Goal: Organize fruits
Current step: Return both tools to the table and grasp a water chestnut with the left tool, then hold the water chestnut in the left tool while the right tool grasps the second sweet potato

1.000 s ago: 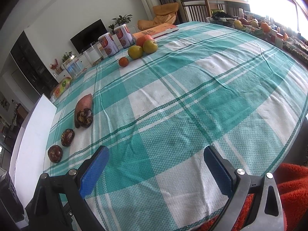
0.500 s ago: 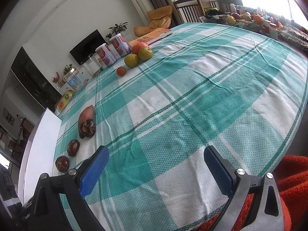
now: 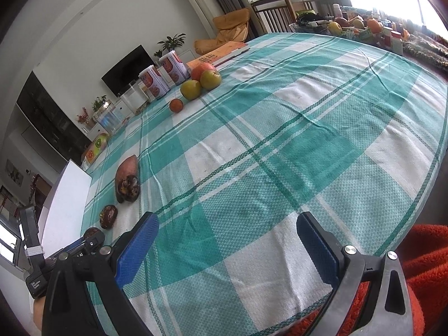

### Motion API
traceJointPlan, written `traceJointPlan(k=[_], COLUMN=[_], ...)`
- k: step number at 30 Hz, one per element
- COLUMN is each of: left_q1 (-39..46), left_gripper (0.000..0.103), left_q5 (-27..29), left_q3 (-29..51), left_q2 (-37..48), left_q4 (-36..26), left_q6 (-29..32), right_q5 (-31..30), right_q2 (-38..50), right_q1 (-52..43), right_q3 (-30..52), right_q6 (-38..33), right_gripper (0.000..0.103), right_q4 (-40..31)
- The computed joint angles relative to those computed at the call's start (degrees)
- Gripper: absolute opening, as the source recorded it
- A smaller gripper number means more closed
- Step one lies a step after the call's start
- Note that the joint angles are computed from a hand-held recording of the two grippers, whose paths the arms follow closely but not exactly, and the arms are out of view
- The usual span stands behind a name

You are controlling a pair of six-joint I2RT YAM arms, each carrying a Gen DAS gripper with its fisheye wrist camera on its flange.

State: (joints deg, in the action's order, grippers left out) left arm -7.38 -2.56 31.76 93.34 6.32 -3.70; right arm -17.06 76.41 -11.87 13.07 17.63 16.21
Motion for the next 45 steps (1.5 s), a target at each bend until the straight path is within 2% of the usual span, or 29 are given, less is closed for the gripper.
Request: traceJointPlan(k=[6, 11, 15, 22, 24, 25, 27, 28, 31, 34, 37, 42, 44, 45], left_q1=[2.46, 2.22, 2.95, 4.52, 4.17, 4.05, 3.89, 3.82, 4.05, 4.55, 4.80, 4.33, 5.15, 6.42], left_gripper=[0.049, 0.049, 0.049, 0.049, 0.049, 0.049, 0.049, 0.049, 0.049, 0.049, 0.049, 0.049, 0.049, 0.049], left_q5=[4.26, 6.03, 7.07, 8.94, 8.79, 8.75, 8.40, 8.10, 7.69, 6.88, 5.98, 5.30, 7.57, 10.56], left_q3=[-4.46, -7.34, -7.51, -7.52, -7.86, -7.98, -8.30, -8.34, -8.34, -8.50, -8.59, -8.36, -8.26, -8.06], left_q2=[-6.69, -11.76, -11.74, -10.13, -10.79, -11.09, -11.58, -11.66, -12.17, -14.20, -16.66, -19.12, -20.88, -22.38], left_q4=[0.43, -0.35, 0.02, 0.27, 0.10, 0.00, 0.06, 0.10, -0.28, -1.12, -2.21, -3.76, -5.57, -7.57], left_q6=[-0.08, -0.07, -0.29, -0.80, -0.95, -1.01, -1.12, -1.14, -1.11, -0.72, -0.55, -0.42, -0.40, -0.28], right_q5=[-1.86, -9.19, -12.34, -6.09, -3.71, -2.91, 0.03, -0.21, -0.85, -6.51, -7.39, -7.36, -5.89, -5.03], right_q2=[2.25, 12.18, 23.50, 46.85, 52.64, 54.93, 56.08, 56.77, 56.26, 50.66, 43.41, 35.61, 32.92, 31.67], right_q1=[-0.63, 2.60, 10.55, 21.77, 23.76, 24.44, 25.97, 26.41, 26.70, 24.63, 23.42, 23.51, 24.53, 25.12], right_q3=[1.10, 13.14, 32.94, 68.15, 76.11, 79.23, 82.12, 83.72, 83.80, 75.06, 67.51, 61.52, 58.80, 57.45], right_q6=[-0.35, -2.42, -1.55, -2.15, -2.91, -2.88, -3.06, -3.59, -2.17, 1.42, 2.10, -1.43, -2.94, -3.58], right_gripper=[0.099, 0.099, 0.098, 0.089, 0.084, 0.078, 0.069, 0.049, 0.045, 0.045, 0.045, 0.045, 0.045, 0.045], right_q4=[-0.26, -9.15, -21.34, -42.30, -48.42, -50.92, -52.96, -54.20, -53.36, -42.31, -34.88, -33.70, -33.46, -33.25])
